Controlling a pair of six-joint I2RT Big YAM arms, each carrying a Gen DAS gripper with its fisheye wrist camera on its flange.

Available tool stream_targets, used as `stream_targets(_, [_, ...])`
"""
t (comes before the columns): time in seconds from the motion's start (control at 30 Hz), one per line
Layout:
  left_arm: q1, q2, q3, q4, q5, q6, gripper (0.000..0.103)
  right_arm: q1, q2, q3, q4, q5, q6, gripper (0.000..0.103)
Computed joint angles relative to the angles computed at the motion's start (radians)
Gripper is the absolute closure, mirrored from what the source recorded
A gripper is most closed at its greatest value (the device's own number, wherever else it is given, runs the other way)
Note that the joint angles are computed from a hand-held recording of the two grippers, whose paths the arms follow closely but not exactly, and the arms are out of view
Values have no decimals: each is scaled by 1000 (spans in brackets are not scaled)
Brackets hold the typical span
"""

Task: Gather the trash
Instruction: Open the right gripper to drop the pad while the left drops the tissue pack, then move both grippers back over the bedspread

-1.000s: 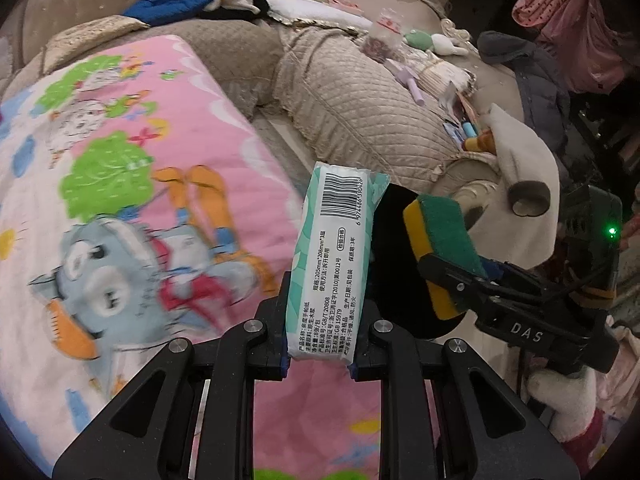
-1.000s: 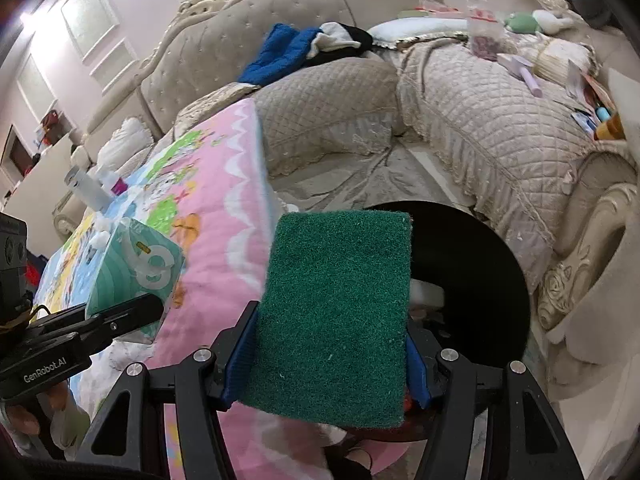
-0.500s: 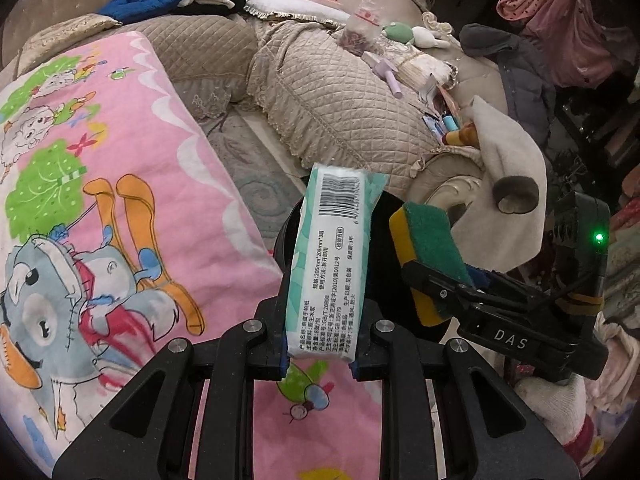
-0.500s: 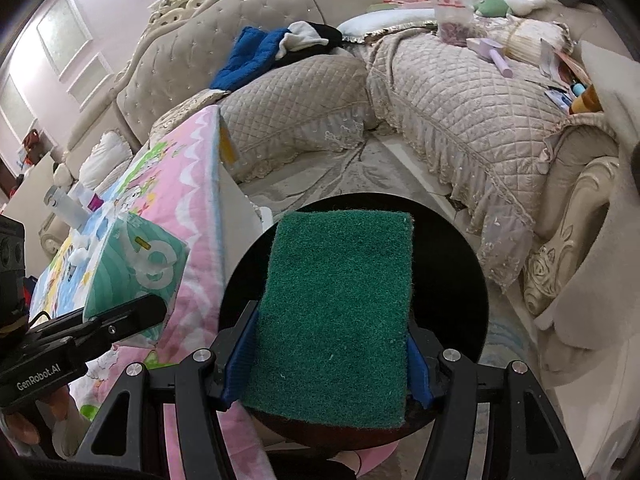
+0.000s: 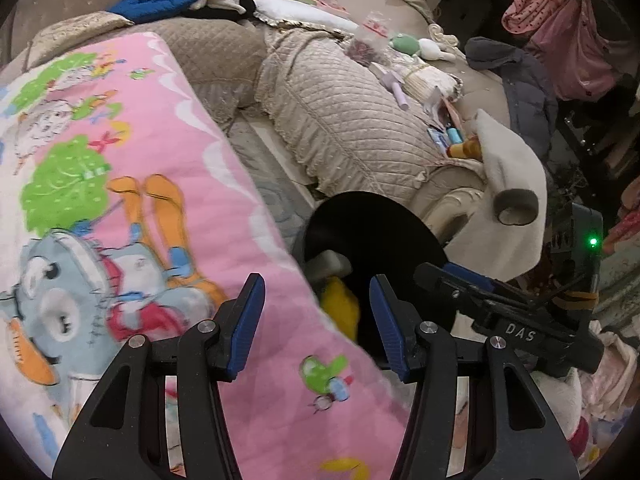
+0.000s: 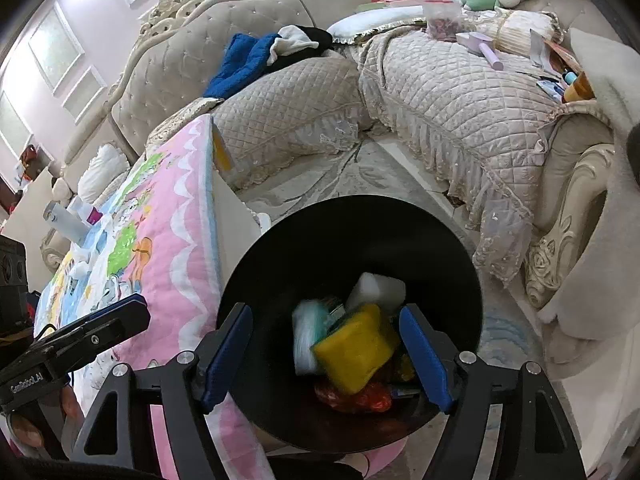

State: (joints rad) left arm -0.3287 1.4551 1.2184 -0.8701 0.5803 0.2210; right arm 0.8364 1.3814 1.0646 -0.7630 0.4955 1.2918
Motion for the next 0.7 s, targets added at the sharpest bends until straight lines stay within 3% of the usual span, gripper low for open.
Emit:
stream_targets(0.37, [106, -48, -33, 48, -110, 29, 50, 19, 92, 125, 22, -24, -97, 29])
stream_targets(0.7, [259, -20, 12, 27, -113, 50, 50, 35, 246, 327, 24, -72, -222, 29])
